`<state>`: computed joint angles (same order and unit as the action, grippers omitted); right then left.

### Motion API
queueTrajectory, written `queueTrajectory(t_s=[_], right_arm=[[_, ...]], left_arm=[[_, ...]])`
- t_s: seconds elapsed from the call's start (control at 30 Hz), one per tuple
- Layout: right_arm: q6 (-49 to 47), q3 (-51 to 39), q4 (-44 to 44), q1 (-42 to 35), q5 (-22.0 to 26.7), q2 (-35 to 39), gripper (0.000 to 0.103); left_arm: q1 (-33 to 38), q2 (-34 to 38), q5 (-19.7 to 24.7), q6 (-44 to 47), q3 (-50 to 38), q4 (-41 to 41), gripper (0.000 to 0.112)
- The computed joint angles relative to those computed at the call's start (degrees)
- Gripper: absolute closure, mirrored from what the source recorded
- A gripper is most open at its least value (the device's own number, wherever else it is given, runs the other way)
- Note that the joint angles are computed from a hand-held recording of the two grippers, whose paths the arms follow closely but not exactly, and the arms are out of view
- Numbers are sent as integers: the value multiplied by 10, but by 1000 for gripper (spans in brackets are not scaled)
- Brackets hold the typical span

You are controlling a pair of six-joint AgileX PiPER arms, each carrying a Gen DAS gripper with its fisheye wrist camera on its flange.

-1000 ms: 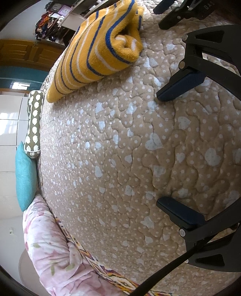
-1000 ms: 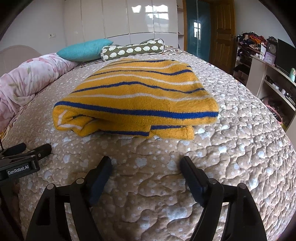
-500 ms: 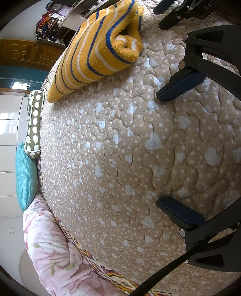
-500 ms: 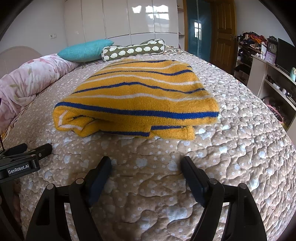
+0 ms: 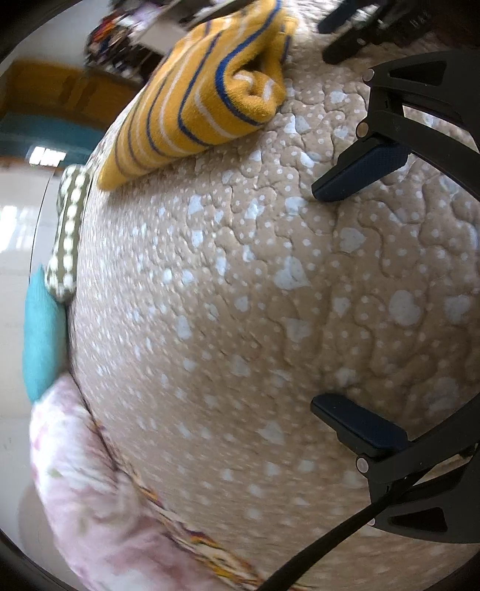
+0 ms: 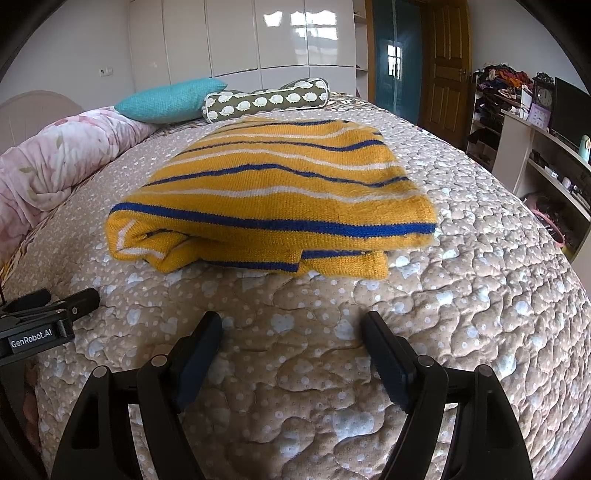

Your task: Fold small clothes

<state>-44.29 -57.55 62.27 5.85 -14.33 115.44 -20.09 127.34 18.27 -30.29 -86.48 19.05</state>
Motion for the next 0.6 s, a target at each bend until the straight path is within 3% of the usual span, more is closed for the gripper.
queueTrajectory(t_s=[0.13,0.6], right_arm=[[-7,2,10,3,-2,-3,21],[-30,13,46,21,-27,-9,21]], left_arm=[[-21,-6,9,-148,16,133,9],[-11,-19,-32,-141,47,127,9]])
